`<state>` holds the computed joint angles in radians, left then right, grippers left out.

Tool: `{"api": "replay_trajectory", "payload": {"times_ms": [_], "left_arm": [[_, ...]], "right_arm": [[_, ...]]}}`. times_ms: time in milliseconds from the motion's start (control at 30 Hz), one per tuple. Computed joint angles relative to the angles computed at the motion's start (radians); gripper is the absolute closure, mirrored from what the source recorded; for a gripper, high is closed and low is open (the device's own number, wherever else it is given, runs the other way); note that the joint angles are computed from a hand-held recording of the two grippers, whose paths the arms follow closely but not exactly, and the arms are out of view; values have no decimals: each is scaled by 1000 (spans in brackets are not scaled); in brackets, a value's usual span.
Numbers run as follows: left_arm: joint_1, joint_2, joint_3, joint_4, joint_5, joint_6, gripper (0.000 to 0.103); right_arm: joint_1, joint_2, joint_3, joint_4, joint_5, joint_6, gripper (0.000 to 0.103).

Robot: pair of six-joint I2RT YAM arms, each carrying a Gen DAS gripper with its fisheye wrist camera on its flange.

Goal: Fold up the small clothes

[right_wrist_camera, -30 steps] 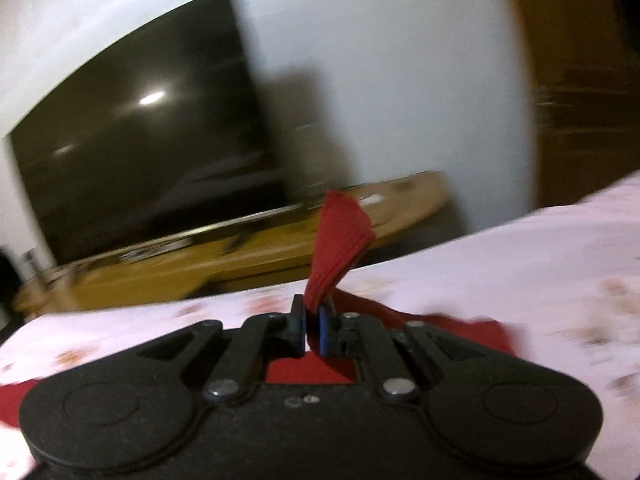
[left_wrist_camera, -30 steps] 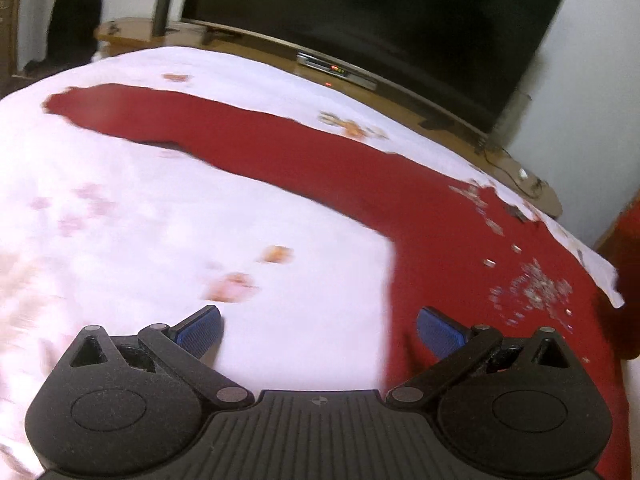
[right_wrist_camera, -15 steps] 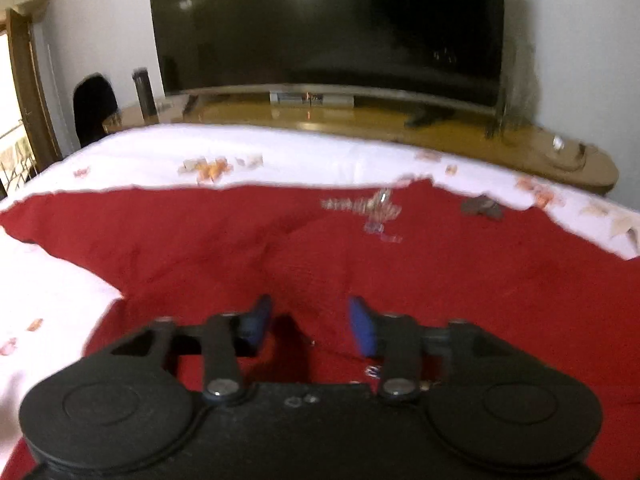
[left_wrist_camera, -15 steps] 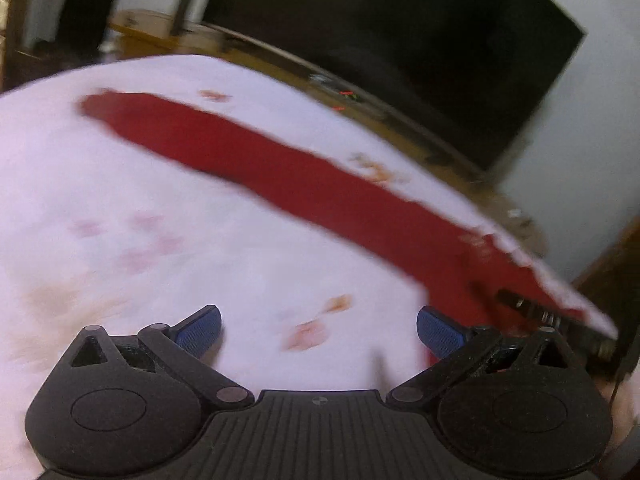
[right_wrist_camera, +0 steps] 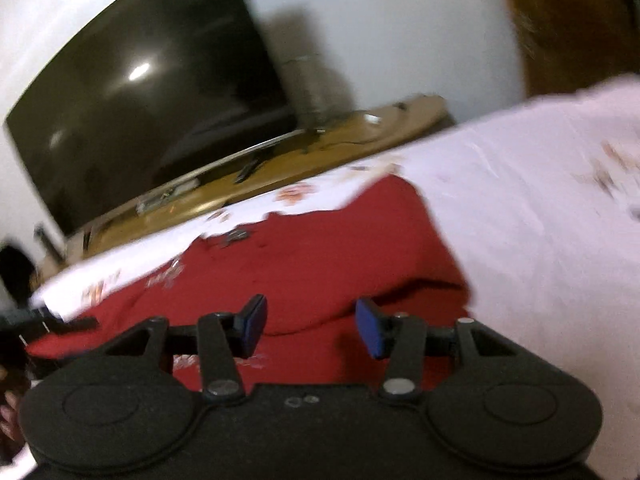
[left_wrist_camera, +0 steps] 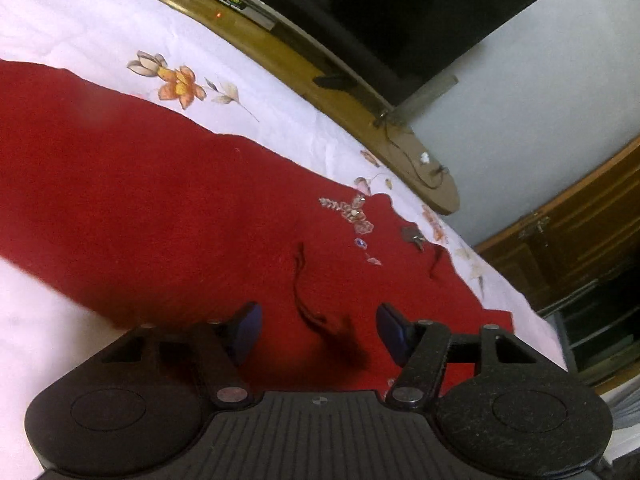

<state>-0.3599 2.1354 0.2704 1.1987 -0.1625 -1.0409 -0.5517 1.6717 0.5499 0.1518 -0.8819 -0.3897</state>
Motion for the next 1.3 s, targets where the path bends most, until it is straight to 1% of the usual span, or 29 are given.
{"api": "replay_trajectory", "payload": {"times_ms": [67,100,133,167,200,267,367,400,467,533,567,633,667,700,733,767,800,867,900,933,967,1000,1033,1067,1133,1167,1200,1267,1300], "left_arm": [[-10,2,41,-56,-19,17,52],[-15,-3,57,-88,-25,23,64],[-8,-9,67,-115,-25,37,80],[-5,-19,71,-139,-25,49,90],[5,-11,75,-139,-15,60,94],[3,-11,57,-102,-24,69,99],[-34,-68,-22,15,-87,100,101],[-53,-111,-50,22,-124,127,101],[-50,-157,-76,-4,-140,141,101],[-2,-118,-79,2,-117,129,101],[29,-68,-79,32,-92,119,101],[73,15,-61,62,-18,119,101],[82,48,-60,84,8,118,101],[75,66,-64,108,6,119,101],[62,61,-74,123,-14,119,101],[48,60,-91,165,-41,122,101],[36,56,-104,197,-67,129,101],[14,6,-90,93,-100,145,101],[21,13,-64,34,-86,152,101],[19,70,-59,89,-86,150,101],[21,97,-64,133,-86,151,101],[23,93,-68,134,-85,150,101],[18,88,-72,133,-92,151,101],[13,98,-70,143,-99,156,101],[6,125,-77,186,-108,163,101],[3,148,-86,225,-112,159,101],[1,172,-87,257,-114,153,101],[-4,206,-89,306,-121,139,101],[-12,219,-96,331,-129,128,101]], "right_arm": [[-66,140,129,-102,-80,65,52],[-90,210,196,-151,-123,108,52],[-116,294,278,-216,-176,159,52],[-117,363,336,-226,-203,226,51],[-124,419,391,-258,-231,271,51],[-120,507,461,-257,-277,381,51],[-113,558,500,-224,-286,477,51],[-110,563,501,-210,-286,499,51],[-112,578,522,-229,-295,512,51],[-82,607,527,-146,-302,607,51],[-77,628,549,-153,-315,634,51],[-69,660,563,-100,-336,712,52],[-64,665,565,-81,-331,731,58],[-56,670,567,-72,-311,731,64],[-47,653,559,-81,-274,700,91],[-42,624,541,-94,-226,641,96],[-45,600,516,-71,-217,621,97],[-62,536,447,-9,-230,580,97],[-56,514,422,15,-195,556,97],[-41,514,428,-15,-144,521,97],[-23,531,466,-104,-79,466,100],[-24,549,488,-133,-87,442,99],[-32,546,498,-164,-105,411,91],[-42,532,506,-199,-130,367,78],[-71,492,482,-180,-196,306,72],[-78,466,470,-174,-207,263,58],[-74,448,464,-150,-195,248,51],[-38,460,516,-119,-161,273,49],[-12,482,563,-108,-151,313,49]]}}
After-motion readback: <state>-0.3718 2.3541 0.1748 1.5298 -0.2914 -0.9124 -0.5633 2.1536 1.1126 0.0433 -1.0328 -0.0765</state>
